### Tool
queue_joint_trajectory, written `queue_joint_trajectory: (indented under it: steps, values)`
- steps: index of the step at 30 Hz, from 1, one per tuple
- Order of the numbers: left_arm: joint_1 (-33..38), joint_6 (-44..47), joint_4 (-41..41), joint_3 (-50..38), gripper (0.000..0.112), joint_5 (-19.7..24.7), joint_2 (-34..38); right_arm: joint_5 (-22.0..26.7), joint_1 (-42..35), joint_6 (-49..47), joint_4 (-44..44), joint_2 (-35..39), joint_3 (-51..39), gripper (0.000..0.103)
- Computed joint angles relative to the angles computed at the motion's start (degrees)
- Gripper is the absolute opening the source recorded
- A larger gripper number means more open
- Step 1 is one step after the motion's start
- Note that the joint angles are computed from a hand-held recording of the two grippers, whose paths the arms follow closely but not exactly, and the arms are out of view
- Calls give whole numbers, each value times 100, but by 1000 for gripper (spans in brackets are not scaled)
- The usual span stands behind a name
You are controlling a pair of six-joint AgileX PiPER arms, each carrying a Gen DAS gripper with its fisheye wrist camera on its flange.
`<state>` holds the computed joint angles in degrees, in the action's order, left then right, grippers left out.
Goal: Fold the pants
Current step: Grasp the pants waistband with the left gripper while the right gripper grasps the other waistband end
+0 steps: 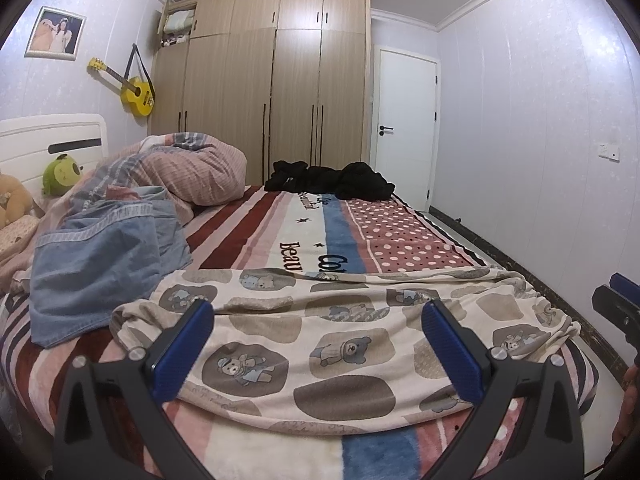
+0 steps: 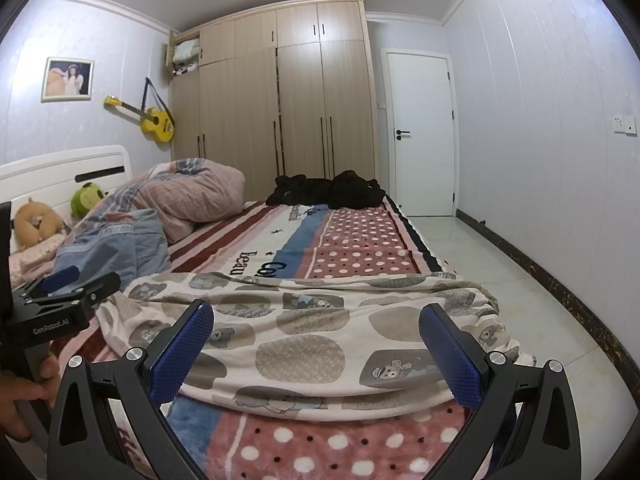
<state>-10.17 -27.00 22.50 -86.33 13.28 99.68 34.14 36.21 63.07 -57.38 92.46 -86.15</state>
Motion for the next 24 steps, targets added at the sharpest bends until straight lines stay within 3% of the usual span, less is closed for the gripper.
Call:
queue_joint_trajectory:
  steps: [5,9,13,17,20,24]
  values:
    - [173,364,-186,141,102,-92,38,39,-29,-10,133,-43,117,103]
    - [705,868,-641,21,102,160,357,164,-261,-336,566,-139,284,103]
    - [1322,1343,-1255,-525,102,689,1036,277,-758,-840,1171,-175,480,103]
    - [1856,2373,-2784,-1371,102,1536,1845,408,-1053,-904,1501,-113,754,103]
    - [2172,3278,-4077,-1909,102,1969,2375,28,-1363,-944,2000,-172,1145,103]
    - [2377,3558,-4778,-2724,102,2506,2986,-883,-1952,-1621,3241,-260,1692,103]
